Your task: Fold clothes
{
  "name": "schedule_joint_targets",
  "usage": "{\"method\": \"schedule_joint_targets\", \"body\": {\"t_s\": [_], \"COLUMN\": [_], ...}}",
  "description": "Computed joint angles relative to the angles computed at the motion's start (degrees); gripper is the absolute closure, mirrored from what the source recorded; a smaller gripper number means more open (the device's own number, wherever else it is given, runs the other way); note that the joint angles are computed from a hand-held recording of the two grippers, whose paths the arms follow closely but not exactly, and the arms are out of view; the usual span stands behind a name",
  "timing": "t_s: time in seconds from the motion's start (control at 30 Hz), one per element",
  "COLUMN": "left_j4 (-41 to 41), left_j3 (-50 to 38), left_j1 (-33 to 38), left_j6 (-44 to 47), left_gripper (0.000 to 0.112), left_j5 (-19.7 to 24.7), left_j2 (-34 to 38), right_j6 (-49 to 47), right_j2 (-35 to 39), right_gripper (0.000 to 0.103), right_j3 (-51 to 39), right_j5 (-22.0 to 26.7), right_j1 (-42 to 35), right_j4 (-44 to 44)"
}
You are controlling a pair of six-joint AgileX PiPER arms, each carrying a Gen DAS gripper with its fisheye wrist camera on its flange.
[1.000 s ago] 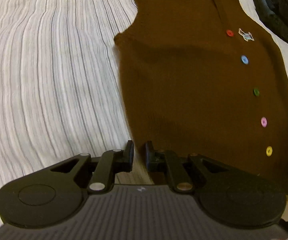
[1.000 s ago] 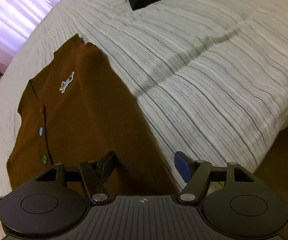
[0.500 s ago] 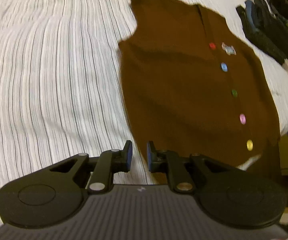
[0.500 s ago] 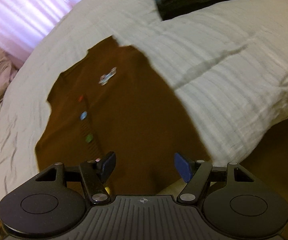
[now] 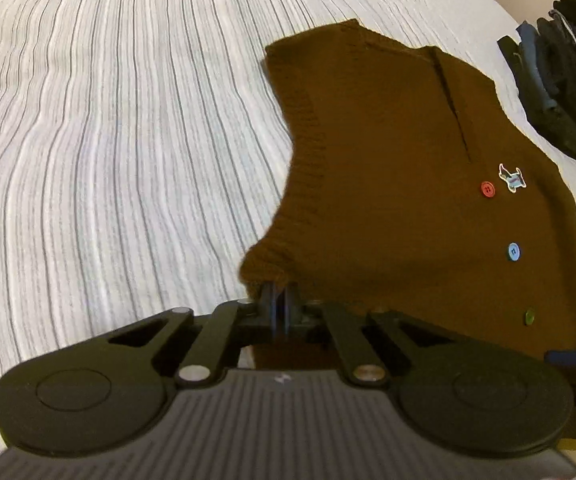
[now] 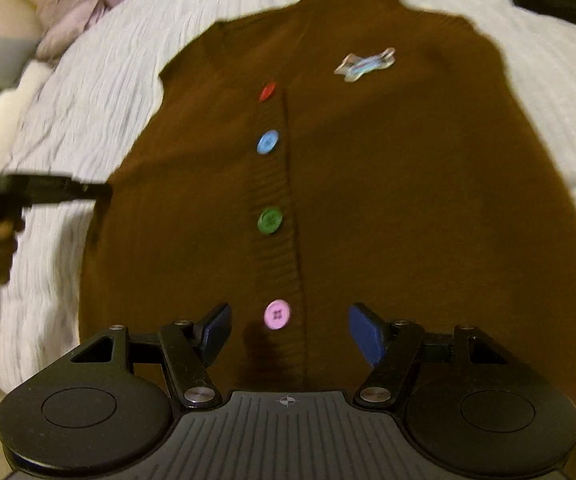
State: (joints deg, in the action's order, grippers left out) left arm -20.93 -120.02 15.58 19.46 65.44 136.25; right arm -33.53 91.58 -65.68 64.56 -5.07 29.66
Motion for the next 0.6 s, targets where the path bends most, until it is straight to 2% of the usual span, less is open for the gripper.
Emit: {"method": "schedule_joint_targets", "body": {"t_s": [0.1,0.2,0.33,0.4,0.53,0.6], "left_j4": [-2.40,-2.81,-4.44,-3.12,-3.41,-6.65], "left_j3": [0.87,1.04,6.61,12.33,26.91,35.93], "left_j1": [3.59,4.67,3.88,3.19,3.29,4.43], "left_j6": [-0.81,-0.44,1.55,1.85,6.65,12.71], "left_gripper": [0.111,0.111,0.108,0.095,0.095,0.095], "left_j5": [-1.23,-0.64,-4.09,-8.19,-14.27,-14.81], "left_j2": [-0.27,0.94,-2.94,-6.78,-16.49,-22.21], "right_j6": [-1.50,-1.29,1.33,2.33,2.53,2.12], "right_j2": [-1.82,-2.62,-5.21,-5.98,-8.36,-9.87], "right_gripper": [0.035,0.035,0.035,0.035,0.035,0.035], "right_j3": [3.14,5.75,6.70,6.52,8.66,10.10], "right_j5": [-3.10,-3.19,-2.00,-0.35,1.22,1.79], "right_j1": [1.35,1.94,0.98,-0.17,-1.95,-4.10], "right_j4": [1.03,2.26,1.50,1.15,-0.54,-1.05]}}
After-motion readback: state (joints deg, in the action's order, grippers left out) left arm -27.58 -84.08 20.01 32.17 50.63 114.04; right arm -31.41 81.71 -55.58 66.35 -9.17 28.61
